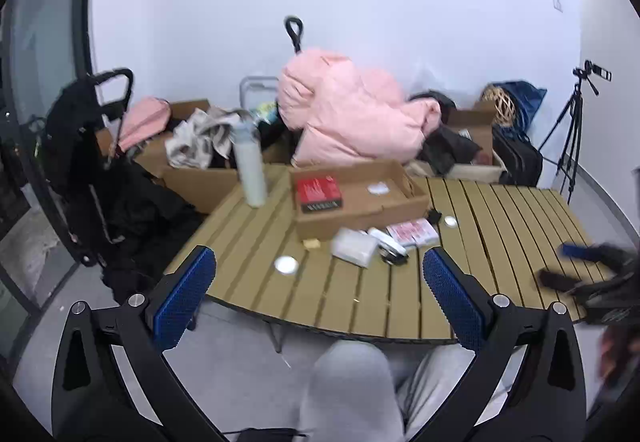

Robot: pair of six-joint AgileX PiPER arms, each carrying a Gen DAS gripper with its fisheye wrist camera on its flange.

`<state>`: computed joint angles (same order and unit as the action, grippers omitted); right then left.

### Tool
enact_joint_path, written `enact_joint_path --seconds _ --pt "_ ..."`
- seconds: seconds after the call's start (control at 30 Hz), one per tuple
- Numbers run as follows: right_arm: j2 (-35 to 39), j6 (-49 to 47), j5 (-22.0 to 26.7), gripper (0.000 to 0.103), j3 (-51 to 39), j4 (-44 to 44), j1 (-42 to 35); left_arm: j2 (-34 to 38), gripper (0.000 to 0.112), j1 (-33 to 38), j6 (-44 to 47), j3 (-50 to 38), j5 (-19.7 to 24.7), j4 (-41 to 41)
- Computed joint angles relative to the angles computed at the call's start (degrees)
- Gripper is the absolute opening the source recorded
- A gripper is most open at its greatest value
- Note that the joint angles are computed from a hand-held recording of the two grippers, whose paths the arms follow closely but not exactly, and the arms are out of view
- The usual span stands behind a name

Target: Organize objects

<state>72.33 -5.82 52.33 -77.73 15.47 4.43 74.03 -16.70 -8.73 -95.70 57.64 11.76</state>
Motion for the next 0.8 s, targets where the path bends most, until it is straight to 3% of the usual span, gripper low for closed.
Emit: enact_joint_path --seconds 0.1,0.2,0.27,0.4,0.47,0.53,0.6,0.67,0.8 --pt "-3.9 -1.9 2.4 0.092 -4.0 -0.8 -0.9 -1.4 0.103 5.2 5.1 0.3 -1.4 -3.6" --pt "-2.4 -8.3 5.8 0.092 -8.1 0.4 -3.0 -0.6 0.103 13.9 17.3 3.3 -3.3 -17.2" --pt "1.0 -7.5 7.4 0.092 -9.6 -2.3 -2.0 1.5 0.103 15.9 23.8 6.9 -5.2 -24.7" --pt "7.0 -7.4 3.1 0.092 -5.2 -3.4 -0.4 6.0 0.103 10.4 20.5 15.0 -15.5 -18.4" --pt "10.3 -7.9 -1.8 0.092 -2.1 -2.1 0.0 9.4 0.103 8.6 20.3 16.3 -18.6 -17.2" --pt "14.5 -5.3 -7.2 0.091 -0.8 -5.7 1.5 13.5 0.103 8.2 21.6 15.6 -19.9 -18.4" --pt "19.1 -3.3 -8.6 0.074 -2.7 -7.4 1.9 17.9 0.103 9.2 23.8 14.0 -21.5 -20.6" --pt "24.7 -4.3 -8.6 0.064 -6.0 -4.0 0.7 22.5 0.103 10.1 22.4 11.3 -21.8 -19.1" --pt "35.2 -5.2 -10.7 0.061 -13.6 -0.6 -0.1 34.9 0.098 12.7 16.9 1.8 -19.7 -15.8"
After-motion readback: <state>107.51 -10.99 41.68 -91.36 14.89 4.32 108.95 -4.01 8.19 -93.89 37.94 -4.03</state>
